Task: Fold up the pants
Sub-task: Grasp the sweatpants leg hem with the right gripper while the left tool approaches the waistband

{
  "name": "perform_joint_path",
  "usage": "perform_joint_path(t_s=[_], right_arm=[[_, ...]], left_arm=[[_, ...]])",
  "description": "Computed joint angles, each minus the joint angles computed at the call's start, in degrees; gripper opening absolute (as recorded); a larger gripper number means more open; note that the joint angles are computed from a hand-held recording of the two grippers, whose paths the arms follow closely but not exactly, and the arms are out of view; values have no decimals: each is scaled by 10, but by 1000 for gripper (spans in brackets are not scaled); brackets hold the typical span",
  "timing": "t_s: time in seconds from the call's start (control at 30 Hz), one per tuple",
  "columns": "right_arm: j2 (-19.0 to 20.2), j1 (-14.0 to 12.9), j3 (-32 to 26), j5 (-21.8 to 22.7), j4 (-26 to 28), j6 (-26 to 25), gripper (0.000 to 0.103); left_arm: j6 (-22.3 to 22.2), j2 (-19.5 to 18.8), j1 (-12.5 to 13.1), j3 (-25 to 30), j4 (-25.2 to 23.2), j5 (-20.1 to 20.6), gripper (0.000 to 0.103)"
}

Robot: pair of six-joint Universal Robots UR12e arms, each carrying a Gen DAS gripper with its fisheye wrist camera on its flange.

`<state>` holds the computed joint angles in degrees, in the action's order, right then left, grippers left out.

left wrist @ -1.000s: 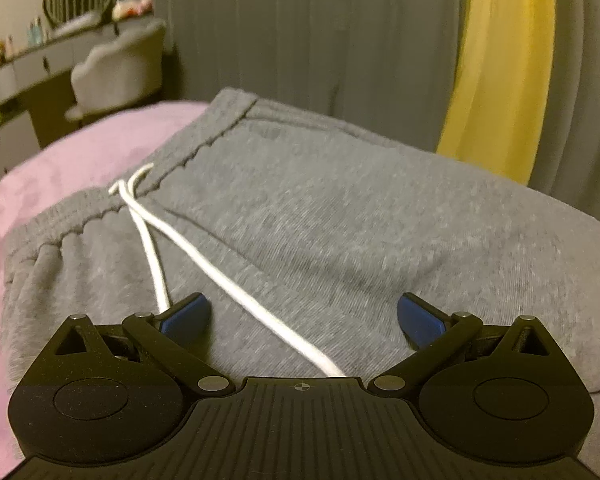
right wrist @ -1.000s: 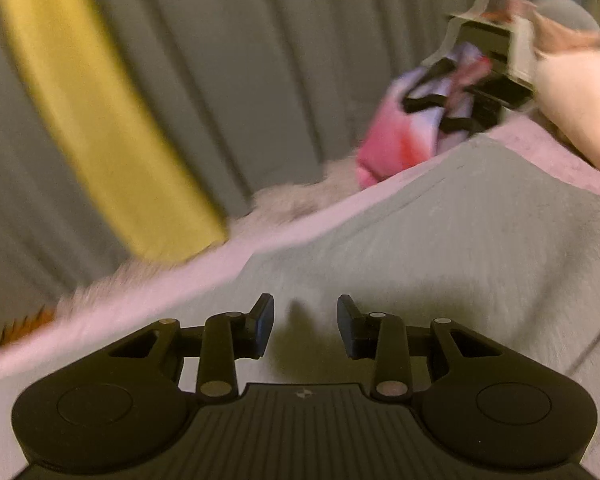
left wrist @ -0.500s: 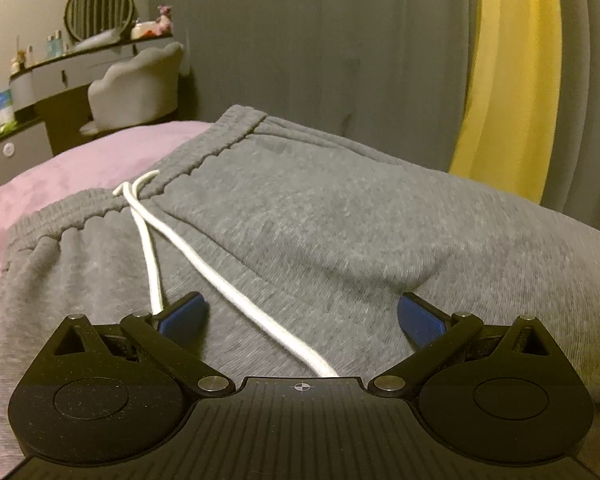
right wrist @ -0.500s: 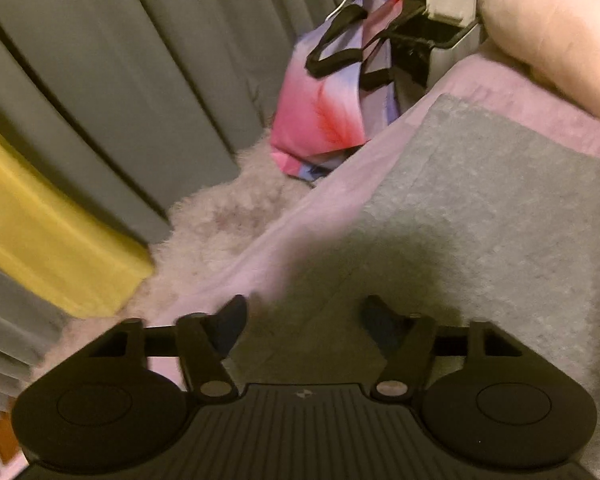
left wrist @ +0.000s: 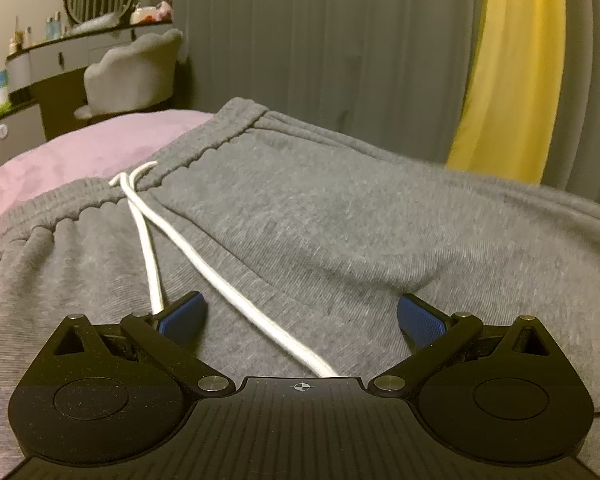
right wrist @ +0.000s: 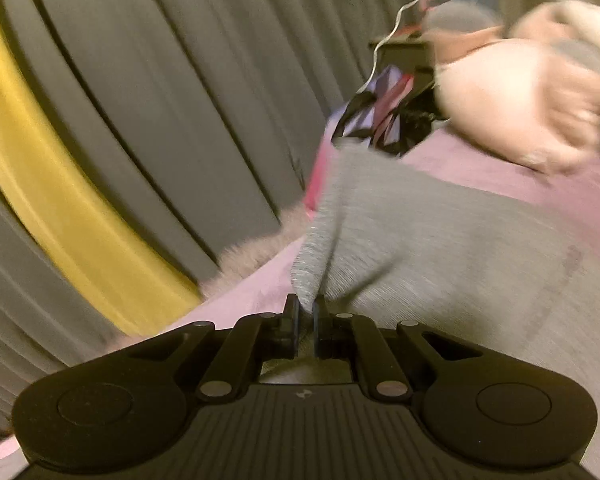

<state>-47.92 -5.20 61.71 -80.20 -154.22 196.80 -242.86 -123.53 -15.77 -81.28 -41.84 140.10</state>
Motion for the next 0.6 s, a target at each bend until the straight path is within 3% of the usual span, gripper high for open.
perform_joint_path(t_s=[0.07, 0.17, 0.27, 0.33, 0.37, 0.4, 0.43, 0.47, 0.6], right_arm=[[-52, -10, 95, 0, -35, -7, 6], [-94, -21, 173, -15, -8, -27, 5], [-101, -22, 186, -77, 23, -27, 7], [-101, -28, 184, -66, 2, -10, 8], [-101, -30, 185, -54, -19, -25, 18], [-97, -29, 180, -50, -33, -54, 28], [-93, -26, 176, -50, -47, -89, 50], [-88, -22, 169, -49, -58, -129, 63], [-50, 1, 129, -92, -90, -329, 65]], left_arm=[[1, 3, 1, -4, 11, -5, 103], [7, 6, 0, -8, 21, -11, 103], [16, 10, 1, -12, 30, -19, 103], [12, 15, 2, -15, 38, -26, 103], [7, 19, 3, -19, 47, -34, 103], [2, 23, 4, -21, 55, -38, 103], [1, 26, 5, -23, 63, -41, 103], [8, 29, 6, -26, 80, -50, 103], [50, 42, 19, -32, 134, -115, 103]])
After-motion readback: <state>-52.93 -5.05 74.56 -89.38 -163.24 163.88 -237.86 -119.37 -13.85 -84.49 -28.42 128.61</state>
